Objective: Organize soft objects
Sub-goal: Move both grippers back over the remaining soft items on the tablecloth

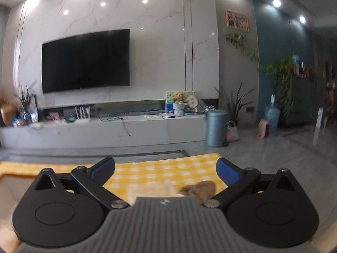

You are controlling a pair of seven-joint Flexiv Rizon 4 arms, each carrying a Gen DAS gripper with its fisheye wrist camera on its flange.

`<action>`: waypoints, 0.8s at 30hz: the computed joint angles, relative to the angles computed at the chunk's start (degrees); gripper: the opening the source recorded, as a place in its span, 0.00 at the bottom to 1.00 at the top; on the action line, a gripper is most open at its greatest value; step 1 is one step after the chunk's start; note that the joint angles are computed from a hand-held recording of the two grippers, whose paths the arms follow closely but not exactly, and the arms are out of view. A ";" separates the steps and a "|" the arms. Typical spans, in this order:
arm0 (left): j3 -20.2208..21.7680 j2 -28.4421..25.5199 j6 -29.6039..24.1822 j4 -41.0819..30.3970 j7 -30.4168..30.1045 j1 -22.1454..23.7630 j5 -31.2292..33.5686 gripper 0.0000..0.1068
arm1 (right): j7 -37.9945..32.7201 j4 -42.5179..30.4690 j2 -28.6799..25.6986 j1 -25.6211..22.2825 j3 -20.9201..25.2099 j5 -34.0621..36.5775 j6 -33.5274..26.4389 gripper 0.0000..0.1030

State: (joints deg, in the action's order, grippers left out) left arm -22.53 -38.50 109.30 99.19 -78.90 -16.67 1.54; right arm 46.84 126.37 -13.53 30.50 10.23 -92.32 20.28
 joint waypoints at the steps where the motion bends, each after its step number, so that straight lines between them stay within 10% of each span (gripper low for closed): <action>1: -0.56 -0.35 -1.10 -0.53 0.16 0.00 -0.02 0.90 | -1.71 0.41 0.08 0.01 0.05 0.45 -0.34 0.98; 5: -2.00 -1.67 -5.79 -2.51 0.86 -0.72 -1.71 0.90 | -4.45 1.68 0.42 -0.39 0.16 2.08 -0.63 0.98; 24: 23.69 -7.40 -16.15 -13.71 -0.24 -25.49 -9.47 0.90 | 9.05 12.95 7.35 -8.85 0.07 10.83 12.41 0.98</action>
